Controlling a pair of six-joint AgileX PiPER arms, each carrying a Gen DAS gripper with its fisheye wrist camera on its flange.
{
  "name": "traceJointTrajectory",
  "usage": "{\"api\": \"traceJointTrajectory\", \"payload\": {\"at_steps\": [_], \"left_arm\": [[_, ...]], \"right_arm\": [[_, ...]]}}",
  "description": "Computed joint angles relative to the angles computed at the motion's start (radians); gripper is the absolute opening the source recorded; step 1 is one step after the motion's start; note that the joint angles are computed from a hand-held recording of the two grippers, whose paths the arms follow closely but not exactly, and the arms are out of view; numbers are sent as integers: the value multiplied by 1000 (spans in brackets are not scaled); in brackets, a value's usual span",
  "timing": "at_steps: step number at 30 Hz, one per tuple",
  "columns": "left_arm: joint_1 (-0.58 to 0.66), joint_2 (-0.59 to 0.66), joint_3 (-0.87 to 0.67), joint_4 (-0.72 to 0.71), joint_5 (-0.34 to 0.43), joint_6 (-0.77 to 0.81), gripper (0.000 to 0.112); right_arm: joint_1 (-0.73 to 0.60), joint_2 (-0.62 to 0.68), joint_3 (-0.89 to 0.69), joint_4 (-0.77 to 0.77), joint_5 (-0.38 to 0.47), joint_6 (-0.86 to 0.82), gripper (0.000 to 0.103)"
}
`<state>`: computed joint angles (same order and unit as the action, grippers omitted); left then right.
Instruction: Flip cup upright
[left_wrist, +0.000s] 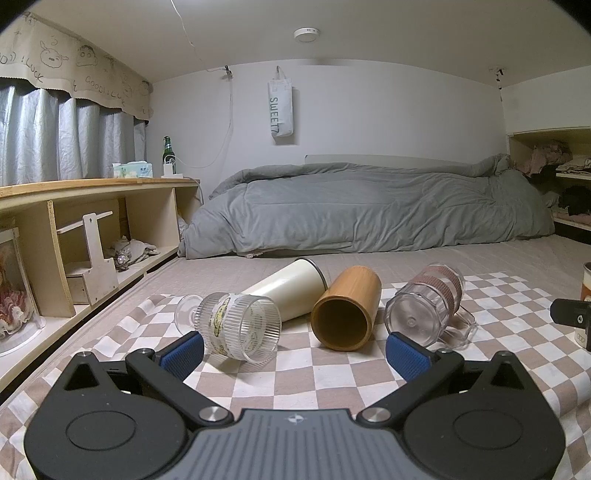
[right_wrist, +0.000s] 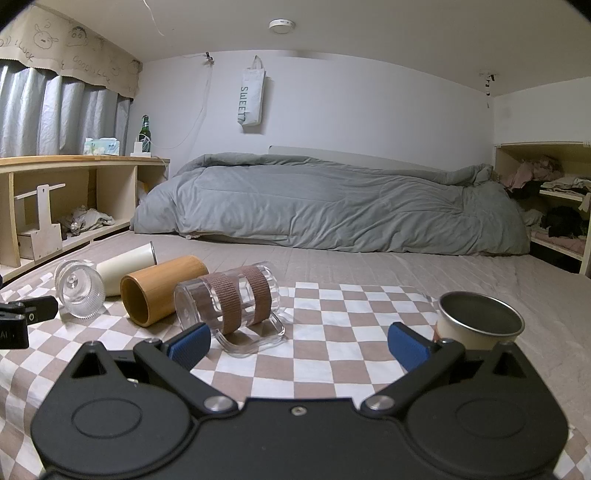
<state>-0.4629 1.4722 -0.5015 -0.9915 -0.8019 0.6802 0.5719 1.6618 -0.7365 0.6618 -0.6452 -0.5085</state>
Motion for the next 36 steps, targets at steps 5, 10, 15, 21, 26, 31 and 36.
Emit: {"api": "traceJointTrajectory", "payload": {"at_steps": [5, 10, 15, 21, 26, 31, 36], "left_arm": [[-1, -1, 0, -1, 0, 1, 103], [6, 6, 6, 19, -3, -17, 103], [5, 8, 6, 18, -5, -19, 103], [5, 7, 6, 17, -5, -17, 103], [6, 7, 6, 19, -4, -19, 103], [6, 7, 6, 17, -4, -18, 103], [6, 7, 6, 19, -4, -19, 103]], "right_arm": [[1, 0, -1, 3, 1, -3, 103], [3, -3, -1, 9, 1, -9, 103], [4, -5, -1, 12, 3, -12, 103], [6, -6, -1, 15, 3, -15, 103], [7, -7, -3, 18, 5, -18, 103], [8, -7, -5, 21, 5, -21, 103], [9, -7, -7, 24, 7, -25, 103]]}}
